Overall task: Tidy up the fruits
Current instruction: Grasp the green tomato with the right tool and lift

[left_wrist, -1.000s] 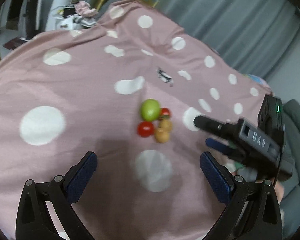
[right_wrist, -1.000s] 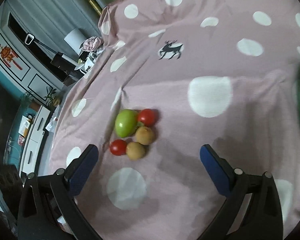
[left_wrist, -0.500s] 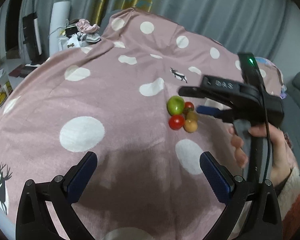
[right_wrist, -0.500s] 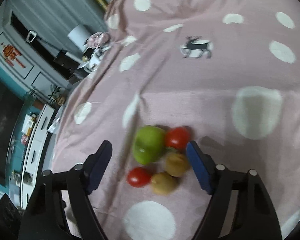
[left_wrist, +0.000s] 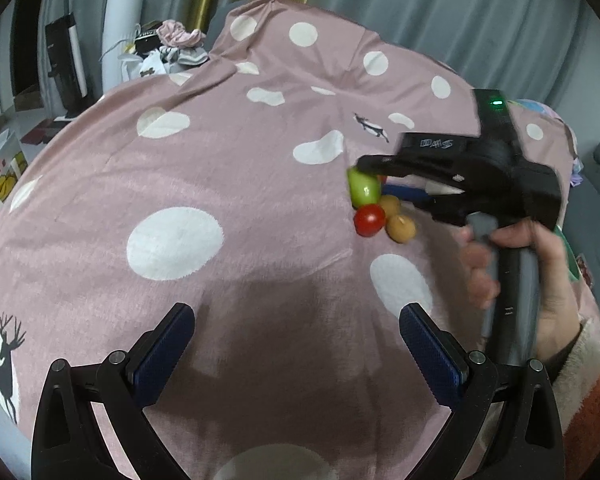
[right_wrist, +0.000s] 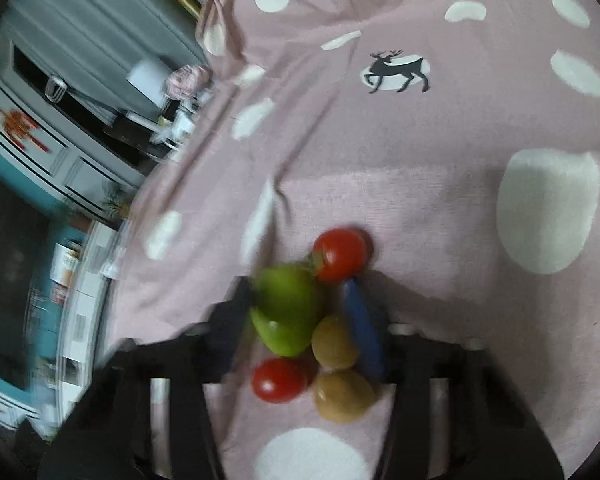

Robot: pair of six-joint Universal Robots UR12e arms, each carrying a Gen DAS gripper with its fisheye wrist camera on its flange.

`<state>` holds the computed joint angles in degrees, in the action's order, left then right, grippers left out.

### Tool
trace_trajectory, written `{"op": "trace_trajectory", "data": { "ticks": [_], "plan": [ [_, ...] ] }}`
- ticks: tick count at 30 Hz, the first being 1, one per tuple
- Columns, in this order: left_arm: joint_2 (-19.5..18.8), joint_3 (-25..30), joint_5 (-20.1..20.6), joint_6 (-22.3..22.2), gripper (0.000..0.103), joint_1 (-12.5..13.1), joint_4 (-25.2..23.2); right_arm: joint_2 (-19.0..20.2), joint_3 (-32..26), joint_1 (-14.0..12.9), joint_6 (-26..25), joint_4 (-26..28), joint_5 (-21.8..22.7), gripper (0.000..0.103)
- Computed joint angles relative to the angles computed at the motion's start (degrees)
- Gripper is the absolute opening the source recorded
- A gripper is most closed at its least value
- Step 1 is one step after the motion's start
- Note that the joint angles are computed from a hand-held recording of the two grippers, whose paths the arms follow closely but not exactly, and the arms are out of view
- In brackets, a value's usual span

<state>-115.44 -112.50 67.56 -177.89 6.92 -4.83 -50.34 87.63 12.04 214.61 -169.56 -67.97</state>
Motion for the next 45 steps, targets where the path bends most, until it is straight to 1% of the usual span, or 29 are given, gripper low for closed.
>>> {"op": "trace_trajectory", "data": {
  "ticks": [1, 2, 3, 4, 5, 6, 7, 9, 10, 11, 12, 13, 14, 16, 18, 22, 24, 26, 31, 34, 36, 37, 40, 43, 45],
  "plan": [
    [0.02, 0.02, 0.11, 0.08, 0.102, -0.08, -0.09, -0.31, 0.44, -0.35, 1.24, -0.32, 1.68, 0.028],
    [0.04, -0.03, 0.17, 0.11, 0.102, -0.17, 0.16, -0.72, 0.94, -0.77, 1.98, -1.00, 2.87, 0.018],
    [0.04, -0.06, 0.17, 0.27, 0.102, -0.23, 0.36, -1.13, 1.05, -0.70, 1.23, -0.34, 2.34, 0.017],
    [0.01, -0.07, 0.23, 0.51, 0.102, -0.33, 0.56, -1.72, 1.04, -0.41, -0.66, 1.79, 0.55, 0.018],
    [-0.06, -0.05, 0.34, 0.72, 0.102, -0.50, 0.62, -2.16, 1.15, -0.15, -2.01, 2.83, -1.09, 0.020],
    [-0.11, 0.00, 0.49, 0.82, 0.102, -0.65, 0.51, -2.32, 1.41, -0.14, -1.41, 2.73, -1.24, 0.022],
    [-0.17, 0.05, 0.69, 1.10, 0.102, -0.80, 0.17, -2.34, 1.59, -0.29, -0.21, 2.47, -0.30, 0.024],
    [-0.23, 0.12, 1.42, 1.77, 0.102, -1.11, -0.65, -1.80, 1.12, -0.72, 0.81, 2.68, 4.05, 0.041],
    [-0.27, 0.17, 1.99, 2.20, 0.102, -1.31, -0.92, -1.53, 0.73, -0.54, 0.69, 2.86, 4.14, 0.052],
    [-0.32, 0.19, 2.26, 2.48, 0.102, -1.41, -0.95, -1.49, 0.32, -0.06, 0.13, 3.63, 2.29, 0.054],
    [-0.35, 0.21, 2.48, 2.81, 0.102, -1.44, -0.87, -1.49, -0.41, 0.65, -0.97, 5.69, -0.67, 0.054],
    [-0.36, 0.17, 2.58, 2.74, 0.102, -1.48, -0.53, -1.30, -0.94, 1.07, -1.39, 6.85, -2.31, 0.054],
    [-0.35, 0.10, 2.43, 2.61, 0.102, -1.44, -0.12, -0.92, -1.24, 1.20, -1.19, 6.32, -2.31, 0.052],
    [-0.29, 0.03, 1.01, 2.85, 0.102, -1.15, 0.01, -0.19, -1.96, 0.89, -0.86, 5.68, -0.15, 0.051],
    [-0.25, -0.04, 0.63, 3.11, 0.102, -1.09, 0.13, 0.28, -2.21, 0.37, 0.08, 5.28, 1.55, 0.053],
    [-0.42, 0.25, 2.16, 3.39, 0.102, -1.40, -0.63, 0.47, -1.77, -0.19, 1.75, 3.80, 2.86, 0.050],
    [-0.54, 0.45, 1.92, 3.28, 0.102, -1.35, -1.08, 0.49, -1.31, -0.58, 3.40, 2.88, 3.92, 0.047],
    [-0.53, 0.47, 1.65, 3.44, 0.102, -1.37, -1.21, 0.26, -0.87, -0.63, 3.51, 2.48, 3.39, 0.039],
    [-0.59, 0.43, 1.76, 3.89, 0.102, -1.67, -0.84, -0.04, -0.52, -0.68, 2.02, 2.74, 3.77, 0.038],
    [-0.55, 0.54, 2.17, 4.11, 0.102, -1.96, -0.83, -0.09, 0.02, -0.88, 3.59, 1.67, 4.41, 0.038],
    [-0.52, 0.48, 2.17, 3.93, 0.102, -2.06, 0.26, -0.48, 0.75, -1.24, 4.09, 0.76, 5.87, 0.038],
    [-0.51, 0.40, 1.87, 3.55, 0.102, -2.12, 1.34, -1.02, 1.25, -1.27, 3.50, 0.52, 5.65, 0.038],
    [-0.49, -0.05, -0.52, 2.22, 0.102, -1.90, 5.00, -2.89, 2.94, -1.25, 1.63, 0.10, 4.59, 0.038],
    [-0.77, -0.04, -3.41, 1.50, 0.102, -2.08, 7.79, -4.90, 5.49, -1.57, 1.19, -2.18, 5.95, 0.038],
    [-1.03, 0.08, -4.14, 1.64, 0.102, -2.56, 8.79, -6.23, 7.13, -1.69, 0.44, -2.92, 6.64, 0.038]
  ]
}}
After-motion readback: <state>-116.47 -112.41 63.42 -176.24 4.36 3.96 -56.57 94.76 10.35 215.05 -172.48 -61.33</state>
